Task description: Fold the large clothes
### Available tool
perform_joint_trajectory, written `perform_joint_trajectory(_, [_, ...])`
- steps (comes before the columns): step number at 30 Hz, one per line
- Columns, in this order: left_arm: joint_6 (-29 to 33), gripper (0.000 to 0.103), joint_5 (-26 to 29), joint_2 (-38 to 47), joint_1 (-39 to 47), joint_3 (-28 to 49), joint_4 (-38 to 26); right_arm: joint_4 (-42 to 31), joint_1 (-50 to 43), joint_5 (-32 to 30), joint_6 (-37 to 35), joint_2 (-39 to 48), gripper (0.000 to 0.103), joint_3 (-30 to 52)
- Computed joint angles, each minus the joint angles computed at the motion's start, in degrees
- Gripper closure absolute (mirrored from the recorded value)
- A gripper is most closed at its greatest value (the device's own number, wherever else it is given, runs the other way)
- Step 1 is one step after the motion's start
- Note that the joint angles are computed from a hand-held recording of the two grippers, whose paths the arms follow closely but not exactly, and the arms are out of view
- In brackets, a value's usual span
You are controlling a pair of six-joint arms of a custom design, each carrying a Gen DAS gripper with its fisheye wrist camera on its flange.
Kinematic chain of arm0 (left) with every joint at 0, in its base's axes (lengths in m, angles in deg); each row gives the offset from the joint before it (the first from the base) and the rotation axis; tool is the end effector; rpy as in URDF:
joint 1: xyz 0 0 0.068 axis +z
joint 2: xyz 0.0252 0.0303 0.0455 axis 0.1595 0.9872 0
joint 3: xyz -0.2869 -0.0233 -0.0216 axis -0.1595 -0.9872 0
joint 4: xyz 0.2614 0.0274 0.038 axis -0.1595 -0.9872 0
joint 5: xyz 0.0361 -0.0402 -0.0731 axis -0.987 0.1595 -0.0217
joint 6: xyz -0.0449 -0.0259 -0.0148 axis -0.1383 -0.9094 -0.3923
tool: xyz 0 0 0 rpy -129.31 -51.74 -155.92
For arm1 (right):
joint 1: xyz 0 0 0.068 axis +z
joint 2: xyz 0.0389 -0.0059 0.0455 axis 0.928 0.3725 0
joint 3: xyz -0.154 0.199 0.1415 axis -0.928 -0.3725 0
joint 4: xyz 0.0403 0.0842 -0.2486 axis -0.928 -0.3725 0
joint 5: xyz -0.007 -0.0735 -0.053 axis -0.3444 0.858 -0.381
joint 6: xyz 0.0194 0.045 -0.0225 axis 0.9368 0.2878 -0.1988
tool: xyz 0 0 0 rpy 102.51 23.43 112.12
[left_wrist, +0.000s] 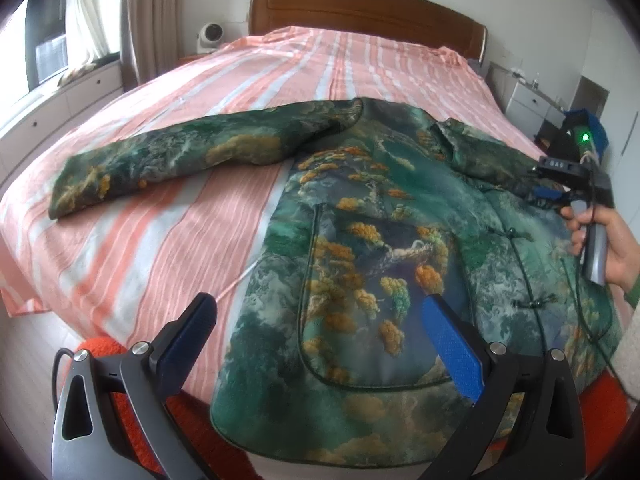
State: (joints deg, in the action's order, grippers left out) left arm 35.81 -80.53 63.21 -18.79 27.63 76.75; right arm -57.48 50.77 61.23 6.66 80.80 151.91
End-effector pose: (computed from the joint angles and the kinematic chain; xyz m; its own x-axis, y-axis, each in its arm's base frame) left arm 0.1597 -0.0754 0.1564 -0.7241 -0.0657 -0.6866 0.0209 0.9929 -0.1170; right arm 0.3841 -0.1096 0.1473 -0.7557 0.3344 -0.5631 0.2029 0.9371 0.2841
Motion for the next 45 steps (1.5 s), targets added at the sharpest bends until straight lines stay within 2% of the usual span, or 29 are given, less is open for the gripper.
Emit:
perform_joint_trajectory(3, [-0.05,0.001,-0.50,-0.32,-0.31,0.25,-0.49,1.35,1.24,-1.38,-2.22,-8.36,0.034,-6.73])
perform_joint_trajectory(4, [-0.06,0.001,-0.60,-0.20,-0.51,0.42,-0.58,1.02,2.10,-1.45,-4.38,-13.57,0.034,-10.67])
perform_joint_trajectory(8, [-0.62,0.001,-2.05,0.15,-3.03,0.85,-1.04,-2.43,6.41,0.26,-11.17,-29.20,0.017,-21.66])
perform_joint_trajectory(10, [-0.75,0.001,-2.50,0.23,-4.22,0.89,-1.34,-4.38,8.38,1.36,-13.04,-38.63,0.015,-28.69])
perform_joint_trajectory(12, [-0.64,0.001,-3.02,0.15,-5.10,1.06,-1.71,-4.88,12.93,5.04,-12.18,-47.94,0.015,-36.39])
perform_joint_trajectory(15, [-0.54,0.001,-4.48,-0.64,-5.81,1.46,-2.64,-5.74,21.35,14.06,-6.85,-58.81,0.015,-44.65])
perform_joint_trajectory(19, [-0.55,0.001,-4.93,-1.05,-5.48,1.51,-3.03,-11.30,31.95,25.39,1.99,-73.70,0.015,-50.17])
perform_joint_trajectory(22, [-0.55,0.001,-5.01,0.13,-5.22,1.96,-3.09,-14.34,35.85,30.33,2.75,-79.14,0.015,-50.99])
perform_joint_trajectory(25, [-0.99,0.001,-5.65,-0.26,-5.06,2.38,-3.92,-13.80,38.10,36.11,1.51,-80.57,0.015,-51.32])
perform_joint_trajectory(30, [0.25,0.001,-5.57,-1.75,-2.82,2.42,-4.69,-10.65,36.57,35.00,0.62,-80.20,0.015,-52.56])
perform_joint_trajectory(35, [6.15,0.001,-0.26,-0.52,6.40,3.95,-4.29,-9.84,39.69,36.46,1.48,-78.87,0.015,-53.58])
perform_joint_trajectory(37, [10.88,0.001,4.33,1.44,13.07,5.57,-3.61,-9.72,41.08,37.39,1.70,-78.79,0.015,-53.61])
perform_joint_trajectory(39, [16.54,0.001,10.70,6.13,21.68,8.42,-2.69,-9.61,41.81,37.70,1.70,-79.08,0.015,-53.64])
perform_joint_trajectory(42, [19.55,0.001,18.86,14.94,34.27,13.88,-2.90,-9.45,42.61,37.99,1.79,-79.82,0.015,-53.80])
perform_joint_trajectory(45, [19.81,0.001,33.48,28.68,51.37,23.60,-6.21,-9.46,42.98,38.30,1.88,-79.61,0.015,-53.86])
